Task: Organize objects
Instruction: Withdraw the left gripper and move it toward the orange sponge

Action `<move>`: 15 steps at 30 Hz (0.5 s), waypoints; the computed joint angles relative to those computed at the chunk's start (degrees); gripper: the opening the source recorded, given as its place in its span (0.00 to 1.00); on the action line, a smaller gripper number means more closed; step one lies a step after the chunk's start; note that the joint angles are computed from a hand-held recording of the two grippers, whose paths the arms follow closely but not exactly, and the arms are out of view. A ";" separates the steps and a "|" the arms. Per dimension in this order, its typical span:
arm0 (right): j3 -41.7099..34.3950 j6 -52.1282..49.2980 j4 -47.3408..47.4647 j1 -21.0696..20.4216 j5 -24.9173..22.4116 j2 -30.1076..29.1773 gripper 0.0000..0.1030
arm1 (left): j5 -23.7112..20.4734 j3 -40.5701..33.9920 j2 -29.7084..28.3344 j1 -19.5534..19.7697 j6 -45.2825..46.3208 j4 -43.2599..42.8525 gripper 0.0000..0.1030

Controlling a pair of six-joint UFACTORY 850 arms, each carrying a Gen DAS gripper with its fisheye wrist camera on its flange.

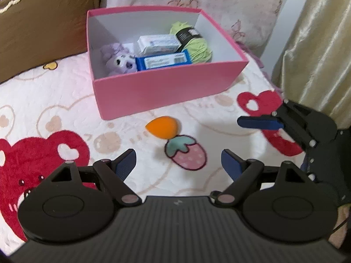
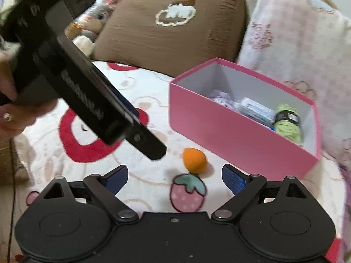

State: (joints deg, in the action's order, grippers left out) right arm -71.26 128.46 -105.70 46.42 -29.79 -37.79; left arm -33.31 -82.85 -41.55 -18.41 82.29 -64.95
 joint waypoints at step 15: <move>-6.44 2.24 -6.98 -3.36 -2.75 -9.63 0.91 | 0.80 -3.54 -6.44 -0.43 6.87 -10.62 0.82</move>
State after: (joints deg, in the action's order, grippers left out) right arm -77.71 130.70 -112.67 43.06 -32.54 -47.42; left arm -32.51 -86.38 -47.98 -18.84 89.16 -75.57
